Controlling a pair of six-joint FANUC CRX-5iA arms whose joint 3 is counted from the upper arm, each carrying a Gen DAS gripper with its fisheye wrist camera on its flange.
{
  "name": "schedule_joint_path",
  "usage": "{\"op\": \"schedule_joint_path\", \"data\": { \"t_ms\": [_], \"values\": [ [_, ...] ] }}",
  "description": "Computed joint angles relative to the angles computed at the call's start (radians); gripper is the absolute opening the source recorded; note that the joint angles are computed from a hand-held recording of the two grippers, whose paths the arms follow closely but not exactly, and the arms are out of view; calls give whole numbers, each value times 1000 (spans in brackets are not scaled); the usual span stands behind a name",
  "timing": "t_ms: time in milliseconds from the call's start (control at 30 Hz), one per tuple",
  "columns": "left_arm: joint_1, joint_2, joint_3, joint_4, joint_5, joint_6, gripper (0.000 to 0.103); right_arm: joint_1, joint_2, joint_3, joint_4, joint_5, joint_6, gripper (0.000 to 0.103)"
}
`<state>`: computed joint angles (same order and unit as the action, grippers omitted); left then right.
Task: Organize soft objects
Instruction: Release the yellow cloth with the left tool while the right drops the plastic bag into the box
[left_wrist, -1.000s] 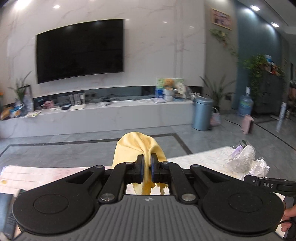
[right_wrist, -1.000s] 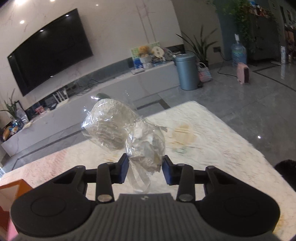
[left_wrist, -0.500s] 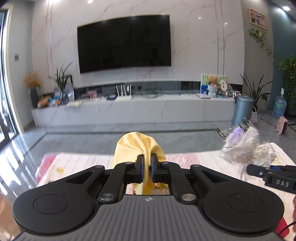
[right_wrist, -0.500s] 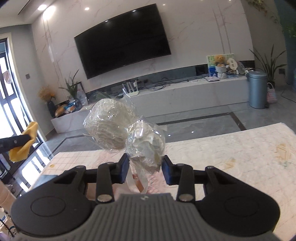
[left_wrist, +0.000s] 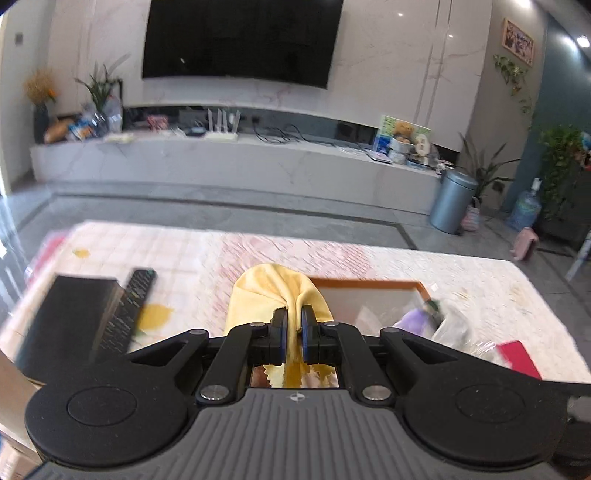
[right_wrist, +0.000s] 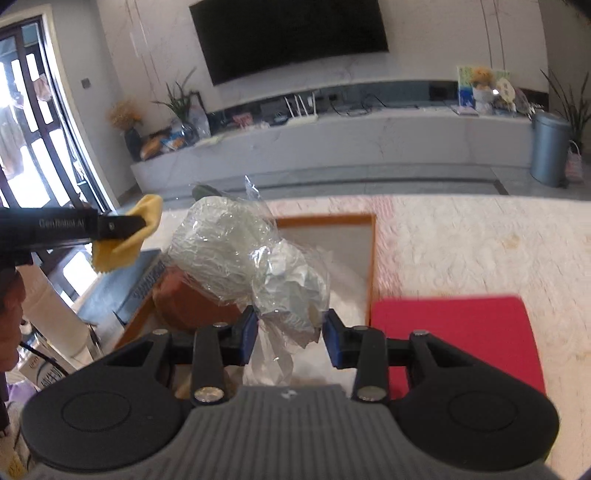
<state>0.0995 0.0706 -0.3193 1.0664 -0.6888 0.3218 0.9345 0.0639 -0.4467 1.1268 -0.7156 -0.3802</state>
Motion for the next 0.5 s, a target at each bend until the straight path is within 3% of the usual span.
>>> {"op": "schedule_joint_path", "data": {
  "t_ms": [133, 300, 400, 433, 500],
  "values": [
    [20, 21, -1, 3, -60, -10, 8, 31, 19, 23, -51, -46, 31, 38],
    [6, 47, -13, 89, -114, -64, 9, 78, 103, 122, -103, -191, 75, 38],
    [-16, 72, 2, 99, -106, -10, 13, 97, 156, 177, -105, -274, 116, 38],
    [-26, 75, 6, 90, -89, 11, 17, 100, 169, 194, -117, -291, 137, 38],
    [-38, 78, 6, 89, -54, 32, 39, 100, 173, 198, -114, -283, 138, 38]
  ]
}}
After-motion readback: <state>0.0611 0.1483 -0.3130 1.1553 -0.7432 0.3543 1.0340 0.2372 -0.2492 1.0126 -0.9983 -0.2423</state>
